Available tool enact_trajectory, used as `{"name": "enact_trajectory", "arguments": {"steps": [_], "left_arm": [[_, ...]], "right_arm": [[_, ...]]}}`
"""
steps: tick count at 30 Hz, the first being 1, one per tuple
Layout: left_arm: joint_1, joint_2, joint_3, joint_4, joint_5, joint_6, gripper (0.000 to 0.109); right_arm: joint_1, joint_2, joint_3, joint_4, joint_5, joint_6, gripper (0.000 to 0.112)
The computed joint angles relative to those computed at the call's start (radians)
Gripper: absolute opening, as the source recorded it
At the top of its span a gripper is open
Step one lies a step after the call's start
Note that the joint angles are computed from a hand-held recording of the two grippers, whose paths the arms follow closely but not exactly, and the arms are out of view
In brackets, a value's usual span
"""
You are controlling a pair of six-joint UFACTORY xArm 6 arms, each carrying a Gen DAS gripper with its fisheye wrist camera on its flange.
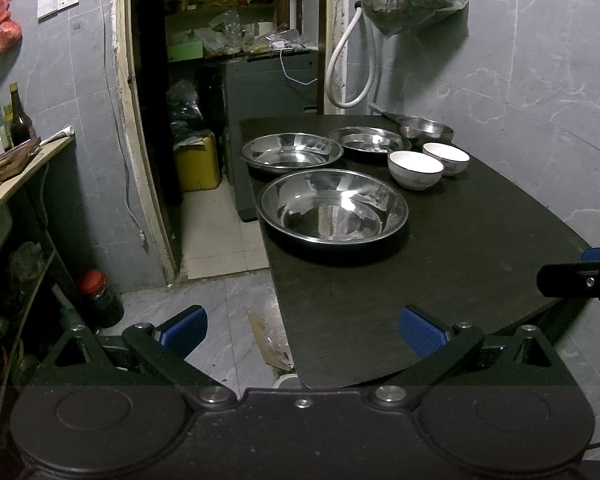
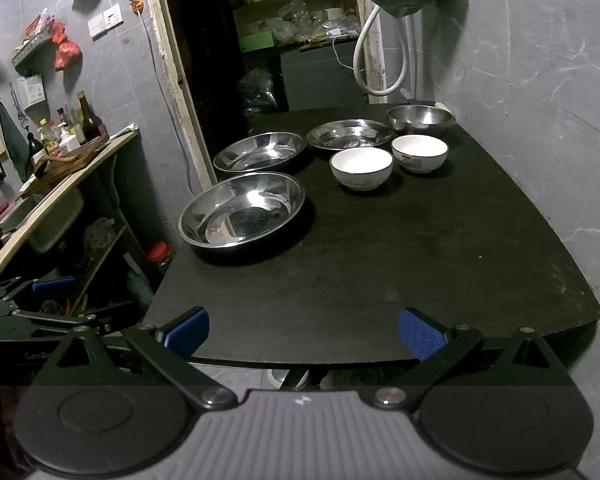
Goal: Organize plates and bowls
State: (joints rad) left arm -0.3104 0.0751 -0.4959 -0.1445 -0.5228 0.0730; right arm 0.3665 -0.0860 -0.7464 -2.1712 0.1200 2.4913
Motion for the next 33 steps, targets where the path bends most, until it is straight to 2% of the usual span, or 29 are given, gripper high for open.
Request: {"name": "enact_trajectory", "arguments": {"steps": [9,16,33], "left_arm": [[0.016,0.011,-0.006,0.028,0.007,-0.01,0.102],[-0.015,0.013,-0.04,-0.038,0.052,0.036,0.102],[-0.012,0.084,-0.127,-0.081,0.093,0.067,0.102]], "right_arm": [[0.011,0.018,-0.011,0.044,0.002,-0.035,0.103],[-0.007,0.038,-0.033,0.037,-0.023,-0.035,0.103],[-0.046,0.134,-0.13,-0.006,-0.083,-0.015,0.103]]}}
